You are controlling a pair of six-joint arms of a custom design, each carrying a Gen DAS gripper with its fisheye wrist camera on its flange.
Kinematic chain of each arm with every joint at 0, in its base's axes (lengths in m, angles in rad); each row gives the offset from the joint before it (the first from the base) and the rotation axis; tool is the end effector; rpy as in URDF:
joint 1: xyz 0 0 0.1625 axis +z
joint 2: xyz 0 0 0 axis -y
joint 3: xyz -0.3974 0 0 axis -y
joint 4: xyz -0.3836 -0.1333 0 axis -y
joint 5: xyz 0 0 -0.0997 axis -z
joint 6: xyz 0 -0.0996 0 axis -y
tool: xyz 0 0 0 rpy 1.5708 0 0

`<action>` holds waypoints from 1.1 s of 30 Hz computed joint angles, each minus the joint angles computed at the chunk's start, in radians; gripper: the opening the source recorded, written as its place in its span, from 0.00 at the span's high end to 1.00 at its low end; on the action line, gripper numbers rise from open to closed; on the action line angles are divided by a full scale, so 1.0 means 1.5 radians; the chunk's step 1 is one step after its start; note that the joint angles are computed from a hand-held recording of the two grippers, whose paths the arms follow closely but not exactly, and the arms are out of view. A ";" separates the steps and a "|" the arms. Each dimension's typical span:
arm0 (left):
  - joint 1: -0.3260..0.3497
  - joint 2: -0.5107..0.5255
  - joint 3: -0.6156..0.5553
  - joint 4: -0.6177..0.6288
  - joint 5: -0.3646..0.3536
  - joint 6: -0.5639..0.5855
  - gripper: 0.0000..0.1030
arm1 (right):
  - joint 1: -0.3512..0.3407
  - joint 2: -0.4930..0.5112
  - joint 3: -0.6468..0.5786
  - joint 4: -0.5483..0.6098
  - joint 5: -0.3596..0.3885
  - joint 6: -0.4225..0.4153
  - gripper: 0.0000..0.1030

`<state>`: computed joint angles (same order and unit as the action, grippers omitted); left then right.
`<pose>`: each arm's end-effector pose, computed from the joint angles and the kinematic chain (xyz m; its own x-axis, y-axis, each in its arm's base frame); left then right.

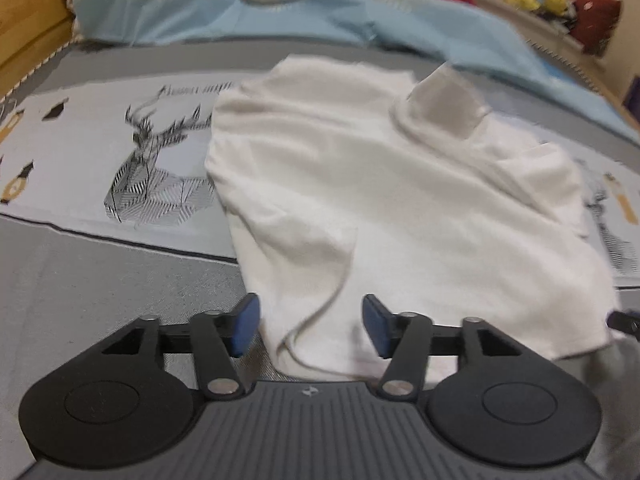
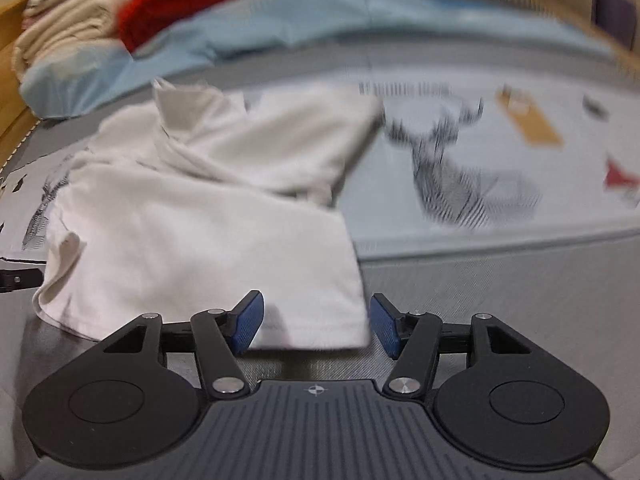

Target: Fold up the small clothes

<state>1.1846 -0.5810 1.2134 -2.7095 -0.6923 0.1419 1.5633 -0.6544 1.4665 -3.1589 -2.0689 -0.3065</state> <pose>-0.0916 -0.7828 0.1466 -0.6780 0.0103 -0.7350 0.4296 0.8169 -0.3849 0.0804 -0.7123 0.1334 -0.8367 0.1100 0.5364 -0.2592 0.7834 -0.5649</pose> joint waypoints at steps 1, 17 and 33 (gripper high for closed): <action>0.006 0.012 -0.021 0.026 0.006 -0.015 0.31 | -0.003 0.004 -0.009 0.015 0.001 0.016 0.41; -0.003 -0.043 0.056 0.062 -0.048 -0.045 0.95 | -0.019 -0.100 0.083 -0.101 0.048 0.038 0.95; -0.105 -0.239 0.311 0.405 -0.169 0.012 0.94 | -0.075 -0.385 0.323 0.307 -0.044 -0.086 0.94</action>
